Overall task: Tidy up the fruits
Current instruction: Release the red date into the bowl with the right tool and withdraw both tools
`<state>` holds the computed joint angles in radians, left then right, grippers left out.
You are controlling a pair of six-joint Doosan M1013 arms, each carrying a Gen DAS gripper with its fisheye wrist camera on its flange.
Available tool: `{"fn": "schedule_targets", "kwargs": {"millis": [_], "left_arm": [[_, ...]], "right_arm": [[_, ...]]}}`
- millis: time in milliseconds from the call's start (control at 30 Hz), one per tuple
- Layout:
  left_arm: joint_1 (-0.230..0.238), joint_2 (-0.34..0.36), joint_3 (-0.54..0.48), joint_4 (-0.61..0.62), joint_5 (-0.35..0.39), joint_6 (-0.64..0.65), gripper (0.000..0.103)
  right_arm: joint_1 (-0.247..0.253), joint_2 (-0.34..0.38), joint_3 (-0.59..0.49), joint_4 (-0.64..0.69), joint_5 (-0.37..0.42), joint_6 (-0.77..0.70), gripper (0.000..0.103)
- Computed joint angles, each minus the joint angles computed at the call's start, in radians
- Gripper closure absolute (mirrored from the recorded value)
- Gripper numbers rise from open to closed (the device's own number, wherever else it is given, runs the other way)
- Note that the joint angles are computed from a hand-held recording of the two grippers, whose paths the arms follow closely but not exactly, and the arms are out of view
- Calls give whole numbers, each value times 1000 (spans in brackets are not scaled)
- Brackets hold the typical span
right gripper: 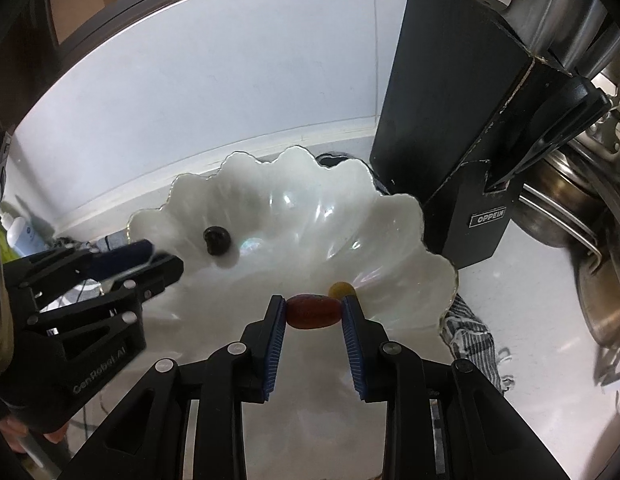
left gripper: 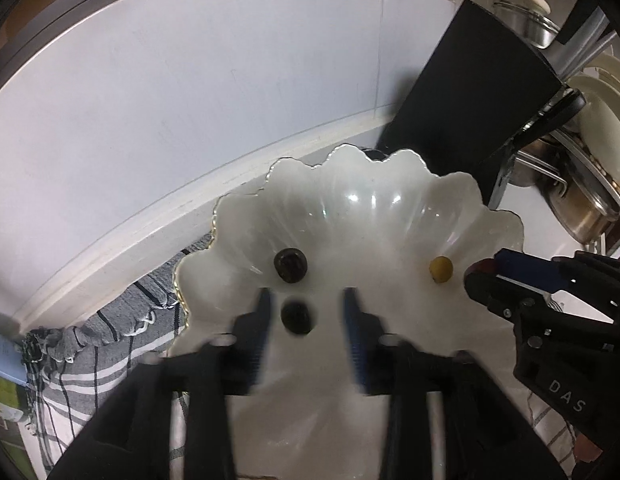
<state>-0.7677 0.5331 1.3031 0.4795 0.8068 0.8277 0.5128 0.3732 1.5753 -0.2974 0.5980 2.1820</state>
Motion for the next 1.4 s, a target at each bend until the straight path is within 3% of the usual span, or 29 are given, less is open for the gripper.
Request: {"fn": "schedule_targets", "kwargs": {"millis": [67,367,633,733,1200,1400], "left_arm": [[0,-2,2,6,-5,-9,55],[-17,-42,40,94,-8,-96,36],[-50,-97,91,235,-1,-201,27],[-66,-121,116,308,3,-262,22],[-126,-240,250,486,-27,-446,19],[-157,-288,305,563,-30,-521,18]], "right_arm": [[2,0,0,-29,5,25,61],[12,-29,22,-88,-10,90,61],[44,-78,57,-199,-35,191,60],[61,-101,76,-268,-44,254,52],[129,-212,169,-525,-70,514,52],[175,-251,207,-673,-41,646,52]]}}
